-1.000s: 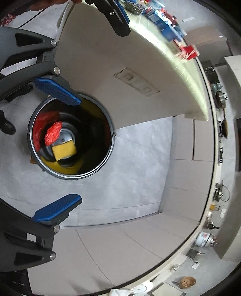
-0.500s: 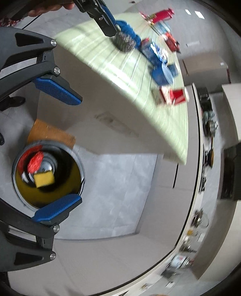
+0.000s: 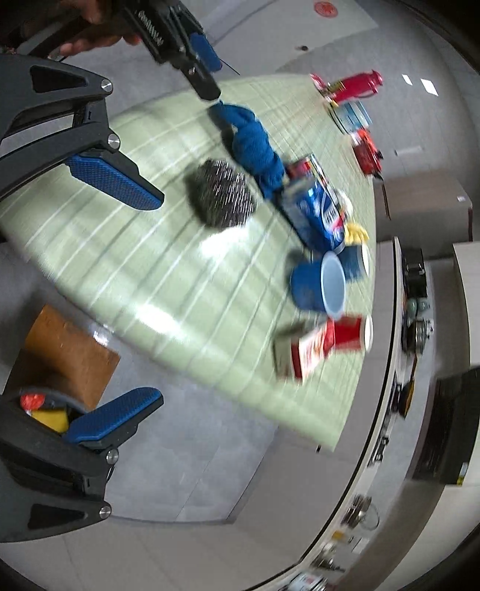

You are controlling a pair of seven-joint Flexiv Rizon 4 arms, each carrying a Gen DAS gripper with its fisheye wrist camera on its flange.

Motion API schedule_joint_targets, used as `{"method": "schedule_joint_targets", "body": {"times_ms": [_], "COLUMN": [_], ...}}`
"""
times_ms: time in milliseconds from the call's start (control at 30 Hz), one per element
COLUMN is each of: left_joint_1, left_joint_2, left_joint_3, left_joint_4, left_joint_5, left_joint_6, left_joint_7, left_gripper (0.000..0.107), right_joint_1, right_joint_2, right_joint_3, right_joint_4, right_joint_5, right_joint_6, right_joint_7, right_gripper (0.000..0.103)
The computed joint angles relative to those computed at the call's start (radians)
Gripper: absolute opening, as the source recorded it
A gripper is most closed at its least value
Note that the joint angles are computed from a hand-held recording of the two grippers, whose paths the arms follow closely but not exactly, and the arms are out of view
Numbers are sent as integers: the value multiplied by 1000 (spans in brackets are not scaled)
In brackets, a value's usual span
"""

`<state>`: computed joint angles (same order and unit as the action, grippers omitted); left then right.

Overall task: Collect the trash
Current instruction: 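Grasp the blue cloth with the left tool while the right tool grasps the steel wool, then carry the blue cloth and steel wool over the black bin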

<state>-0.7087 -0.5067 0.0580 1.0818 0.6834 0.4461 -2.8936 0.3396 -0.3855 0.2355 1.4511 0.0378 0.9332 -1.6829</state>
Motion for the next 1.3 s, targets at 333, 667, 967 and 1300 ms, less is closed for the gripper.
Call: {"method": "schedule_joint_targets", "body": {"times_ms": [333,667,967,1300], "left_joint_1": [115,185,205,180], "left_joint_2": [-18,-54,-79,-65], "left_joint_3": [-15,4,13,38], "left_joint_4": [72,58,65,74], "left_joint_5": [-104,-213,-297,-303], "left_joint_6": [184,284,379,385], "left_joint_7": [136,279,331,320], "left_gripper": [81,81,59,41], "right_joint_1": [62,113,129,106], "right_joint_2": [-114,-265,-340,-301], "right_joint_3": [15,-15,-22,-14], "right_joint_4": [-118,-339,-464,-401], "right_joint_5": [-9,-42,-35,-13], "right_joint_6": [-84,-143,-188,-127], "right_joint_7": [-8,89,104,95], "right_gripper": [89,79,58,52]}}
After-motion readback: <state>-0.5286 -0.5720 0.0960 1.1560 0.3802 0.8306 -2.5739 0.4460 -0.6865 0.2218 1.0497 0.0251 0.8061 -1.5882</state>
